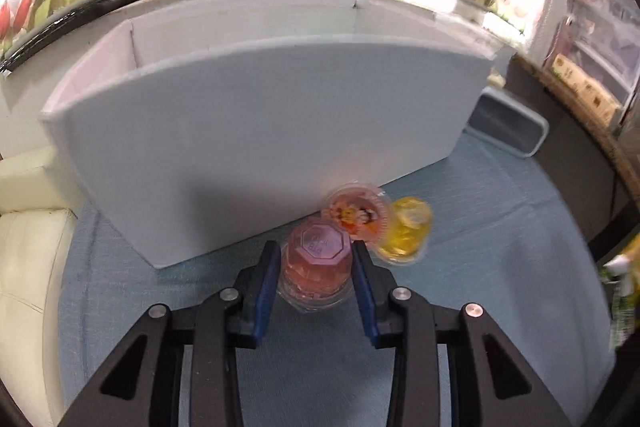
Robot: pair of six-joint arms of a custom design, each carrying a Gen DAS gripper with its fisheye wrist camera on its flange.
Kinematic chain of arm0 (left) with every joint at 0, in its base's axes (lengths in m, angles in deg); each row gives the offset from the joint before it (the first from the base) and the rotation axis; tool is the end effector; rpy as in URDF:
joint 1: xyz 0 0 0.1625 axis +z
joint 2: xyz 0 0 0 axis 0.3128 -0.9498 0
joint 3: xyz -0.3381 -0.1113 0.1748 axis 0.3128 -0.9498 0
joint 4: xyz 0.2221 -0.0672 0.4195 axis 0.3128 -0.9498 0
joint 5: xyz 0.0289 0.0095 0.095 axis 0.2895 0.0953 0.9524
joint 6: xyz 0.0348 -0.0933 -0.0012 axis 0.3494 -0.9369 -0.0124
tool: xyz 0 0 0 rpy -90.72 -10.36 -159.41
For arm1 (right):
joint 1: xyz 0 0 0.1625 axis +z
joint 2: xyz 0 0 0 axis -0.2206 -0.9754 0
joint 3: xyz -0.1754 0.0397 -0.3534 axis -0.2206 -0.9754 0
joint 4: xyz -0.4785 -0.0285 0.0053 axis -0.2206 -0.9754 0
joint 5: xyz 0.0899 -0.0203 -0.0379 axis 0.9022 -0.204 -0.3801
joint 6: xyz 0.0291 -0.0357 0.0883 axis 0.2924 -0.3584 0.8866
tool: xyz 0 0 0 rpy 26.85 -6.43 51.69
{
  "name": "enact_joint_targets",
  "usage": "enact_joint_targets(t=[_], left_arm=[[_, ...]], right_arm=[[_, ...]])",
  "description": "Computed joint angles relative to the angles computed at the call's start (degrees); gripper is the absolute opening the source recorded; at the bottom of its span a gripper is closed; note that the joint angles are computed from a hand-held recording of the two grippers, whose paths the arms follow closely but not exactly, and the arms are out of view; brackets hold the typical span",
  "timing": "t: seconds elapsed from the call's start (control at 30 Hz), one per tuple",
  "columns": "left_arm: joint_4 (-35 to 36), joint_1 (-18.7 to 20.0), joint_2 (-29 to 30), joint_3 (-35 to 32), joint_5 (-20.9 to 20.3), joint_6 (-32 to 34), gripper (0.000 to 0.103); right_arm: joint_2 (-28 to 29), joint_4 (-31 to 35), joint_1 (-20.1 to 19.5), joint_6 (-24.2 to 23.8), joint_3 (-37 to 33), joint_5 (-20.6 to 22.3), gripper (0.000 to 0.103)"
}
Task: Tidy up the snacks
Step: 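Grasp a red jelly cup with the left gripper while the right gripper holds the yellow-brown pack, then carry the red jelly cup and yellow-brown pack into the white box and release both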
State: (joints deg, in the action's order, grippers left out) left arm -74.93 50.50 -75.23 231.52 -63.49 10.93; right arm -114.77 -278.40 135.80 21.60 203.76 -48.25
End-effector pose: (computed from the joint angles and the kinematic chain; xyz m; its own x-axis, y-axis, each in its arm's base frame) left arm 0.0266 -0.4315 0.2098 -0.7467 0.3740 -0.5500 0.5893 0.7555 -0.2863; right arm 0.2797 -0.2812 -0.0060 -0.8708 -0.2217 0.4387 -0.4508 0.7162 -0.5328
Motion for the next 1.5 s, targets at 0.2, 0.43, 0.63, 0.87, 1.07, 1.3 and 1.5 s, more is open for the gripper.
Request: enact_joint_targets(t=[0.2, 0.43, 0.63, 0.87, 1.07, 1.3, 1.5], left_arm=[[9.7, -3.7, -14.8, 3.7, -2.5, -1.6, 0.039], [20.7, -9.2, -27.1, 3.6, -3.1, -4.4, 0.039], [17.4, -10.3, -24.5, -0.6, -2.7, -3.7, 0.04], [11.4, -6.3, -13.3, -8.8, -4.6, -2.3, 0.04], [8.8, -2.4, -1.9, -16.8, -6.7, -1.1, 0.04], [6.7, -0.1, 4.4, -20.7, -6.0, 0.8, 0.04], [6.0, 0.7, 5.7, -21.2, -4.3, 1.3, 0.048]], right_arm=[[0.1, 0.6, 0.8, 0.3, -0.5, 0.5, 0.022], [0.3, 1.5, 1.5, -0.1, -2.9, 1.9, 0.022], [0.7, 4.5, 0.7, -0.1, -8.1, 3.0, 0.022], [2.8, 8.4, -0.6, -3.5, -17.6, 4.7, 0.022], [7.6, 16.2, -2.7, -5.9, -28.6, 1.6, 0.022], [11.7, 23.7, -5.7, -5.8, -36.3, -1.0, 0.022], [12.5, 29.0, -6.8, -3.7, -38.5, -1.2, 0.066]])
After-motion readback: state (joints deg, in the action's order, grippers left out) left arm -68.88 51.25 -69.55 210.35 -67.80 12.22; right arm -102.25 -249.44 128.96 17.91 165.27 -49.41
